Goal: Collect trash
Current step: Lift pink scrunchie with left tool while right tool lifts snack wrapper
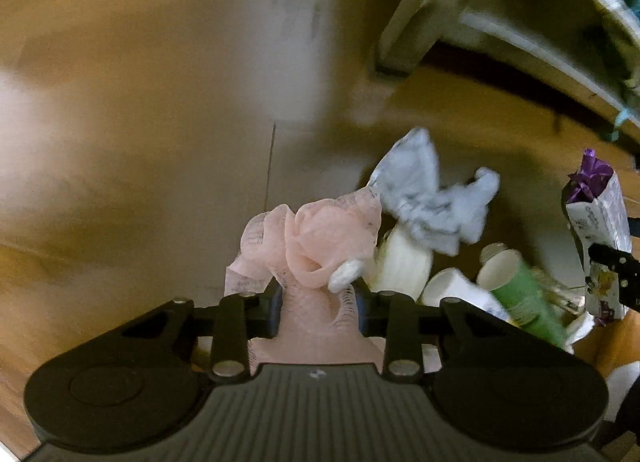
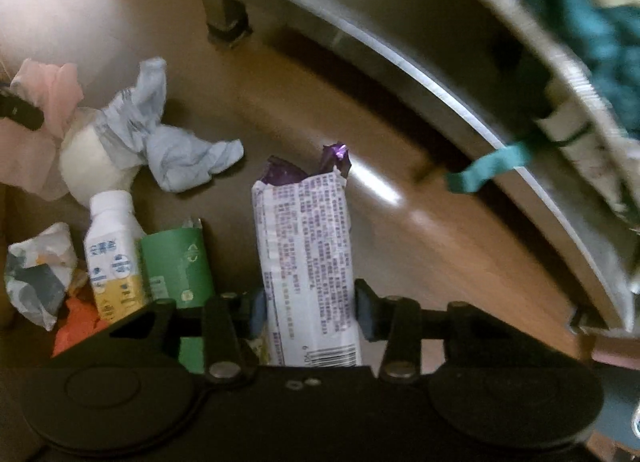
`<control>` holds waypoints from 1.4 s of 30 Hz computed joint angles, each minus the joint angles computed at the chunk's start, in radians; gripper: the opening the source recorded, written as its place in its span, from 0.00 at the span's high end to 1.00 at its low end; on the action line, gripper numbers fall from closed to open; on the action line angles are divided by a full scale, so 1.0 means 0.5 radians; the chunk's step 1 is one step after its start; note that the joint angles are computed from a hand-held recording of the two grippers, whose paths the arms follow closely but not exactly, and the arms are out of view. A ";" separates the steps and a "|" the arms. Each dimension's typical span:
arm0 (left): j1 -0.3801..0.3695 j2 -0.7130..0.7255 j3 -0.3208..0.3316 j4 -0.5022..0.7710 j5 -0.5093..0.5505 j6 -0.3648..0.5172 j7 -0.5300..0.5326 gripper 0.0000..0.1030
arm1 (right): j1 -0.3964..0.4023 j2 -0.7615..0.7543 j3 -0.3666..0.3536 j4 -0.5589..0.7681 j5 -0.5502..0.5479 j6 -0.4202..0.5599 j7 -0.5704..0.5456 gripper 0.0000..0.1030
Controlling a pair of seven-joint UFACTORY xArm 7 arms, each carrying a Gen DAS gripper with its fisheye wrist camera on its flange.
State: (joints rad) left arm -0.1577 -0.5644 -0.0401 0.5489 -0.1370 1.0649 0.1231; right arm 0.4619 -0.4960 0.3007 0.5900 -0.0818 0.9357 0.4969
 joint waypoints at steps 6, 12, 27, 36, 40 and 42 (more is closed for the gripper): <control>-0.033 -0.168 0.025 0.255 -0.013 0.247 0.091 0.69 | 0.004 -0.321 0.060 0.159 -0.020 0.253 0.093 0.59; -0.074 -0.345 0.044 0.573 -0.071 0.514 0.198 0.69 | -0.048 -0.539 0.131 0.404 -0.047 0.426 0.124 0.59; -0.039 -0.358 -0.011 1.606 -0.148 0.843 -0.049 0.69 | -0.440 -0.679 0.323 1.452 -0.116 0.808 0.031 0.59; -0.084 -0.081 -0.107 2.361 -0.131 0.887 -0.161 0.69 | -0.797 -0.556 0.396 2.060 -0.136 0.879 -0.176 0.59; -0.089 0.133 -0.171 2.787 -0.086 0.921 -0.181 0.69 | -0.978 -0.412 0.416 2.381 -0.146 0.881 -0.263 0.59; -0.082 0.281 -0.228 3.036 -0.052 0.940 -0.214 0.69 | -1.067 -0.343 0.419 2.520 -0.154 0.864 -0.283 0.59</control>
State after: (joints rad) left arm -0.1985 -0.4239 -0.1539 2.0668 -0.1632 1.5348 0.0162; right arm -0.0716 -0.6676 0.5101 1.8498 -0.1586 1.3676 0.3555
